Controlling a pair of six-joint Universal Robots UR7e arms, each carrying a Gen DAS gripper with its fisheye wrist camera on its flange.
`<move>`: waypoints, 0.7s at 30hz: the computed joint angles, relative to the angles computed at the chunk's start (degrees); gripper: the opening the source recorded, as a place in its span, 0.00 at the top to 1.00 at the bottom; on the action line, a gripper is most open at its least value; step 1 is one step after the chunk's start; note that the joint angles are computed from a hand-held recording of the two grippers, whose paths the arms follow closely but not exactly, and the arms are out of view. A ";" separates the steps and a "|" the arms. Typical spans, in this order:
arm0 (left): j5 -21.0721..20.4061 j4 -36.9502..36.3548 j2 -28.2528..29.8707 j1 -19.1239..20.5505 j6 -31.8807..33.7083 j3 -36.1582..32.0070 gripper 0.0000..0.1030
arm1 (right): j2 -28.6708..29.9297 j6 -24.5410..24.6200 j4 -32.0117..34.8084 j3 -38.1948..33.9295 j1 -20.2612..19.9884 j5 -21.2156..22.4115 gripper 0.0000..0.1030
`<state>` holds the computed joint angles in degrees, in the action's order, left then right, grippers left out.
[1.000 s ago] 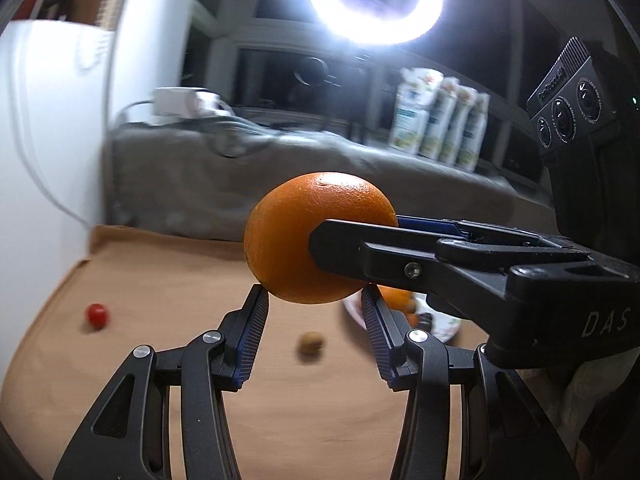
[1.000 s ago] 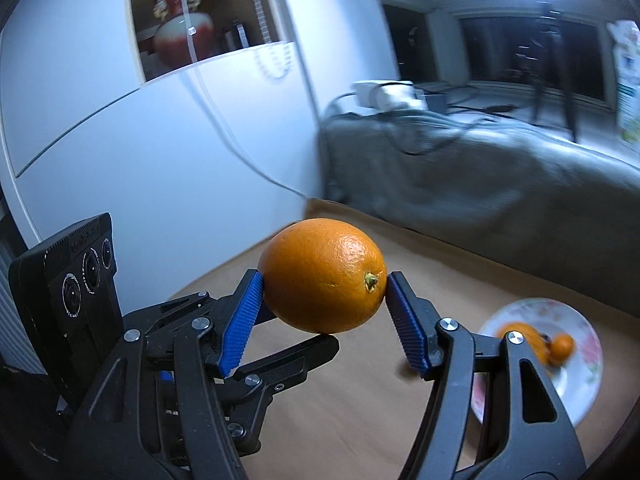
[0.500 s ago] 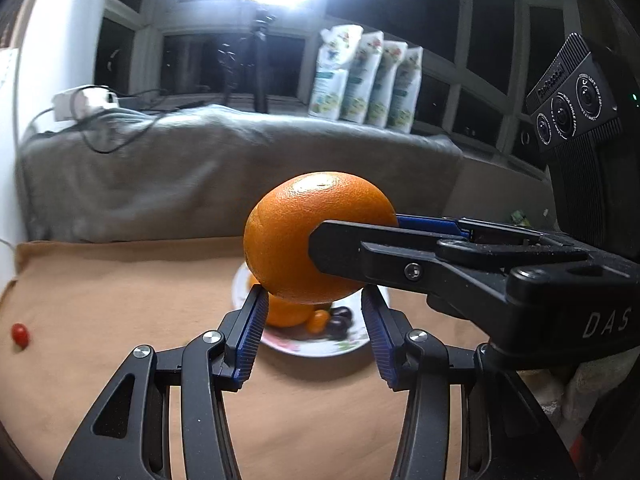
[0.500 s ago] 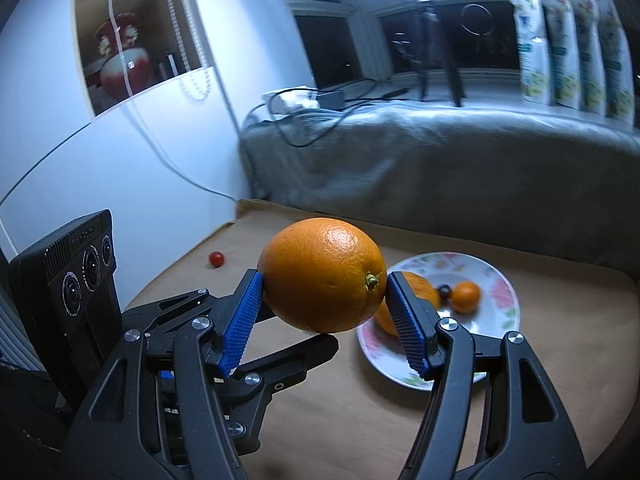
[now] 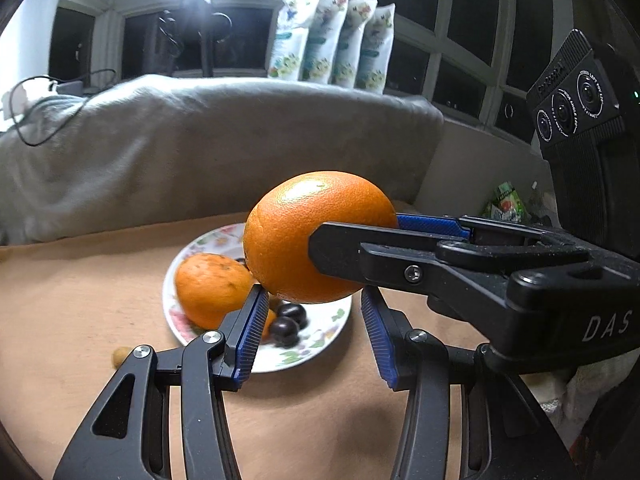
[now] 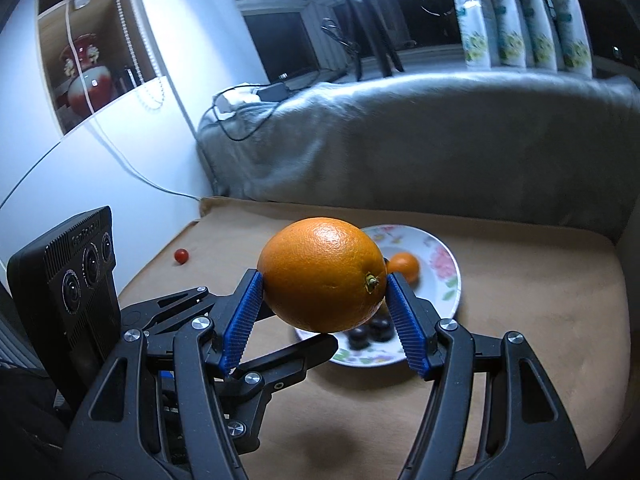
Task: Organize fruits
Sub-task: 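Lift the large orange with the right tool and carry it toward the plate, then lower the orange onto the plate and open the right tool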
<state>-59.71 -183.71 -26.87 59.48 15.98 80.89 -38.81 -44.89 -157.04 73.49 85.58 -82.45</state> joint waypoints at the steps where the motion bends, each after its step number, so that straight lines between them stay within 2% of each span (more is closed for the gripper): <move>1: -0.01 0.65 0.43 0.04 0.08 -0.64 0.54 | 0.14 0.41 0.38 -0.43 -0.25 0.07 0.36; 8: -0.75 5.88 2.94 0.71 -0.58 -5.14 0.54 | 1.83 3.36 3.54 -4.22 -1.57 -0.33 0.36; 21: -1.10 11.40 5.46 2.05 -2.24 -10.01 0.54 | 5.76 8.15 11.65 -12.14 -2.63 -0.62 0.36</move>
<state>-60.81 -172.31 -21.41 61.53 13.74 70.88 -33.04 -36.74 -145.40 61.35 82.95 -83.06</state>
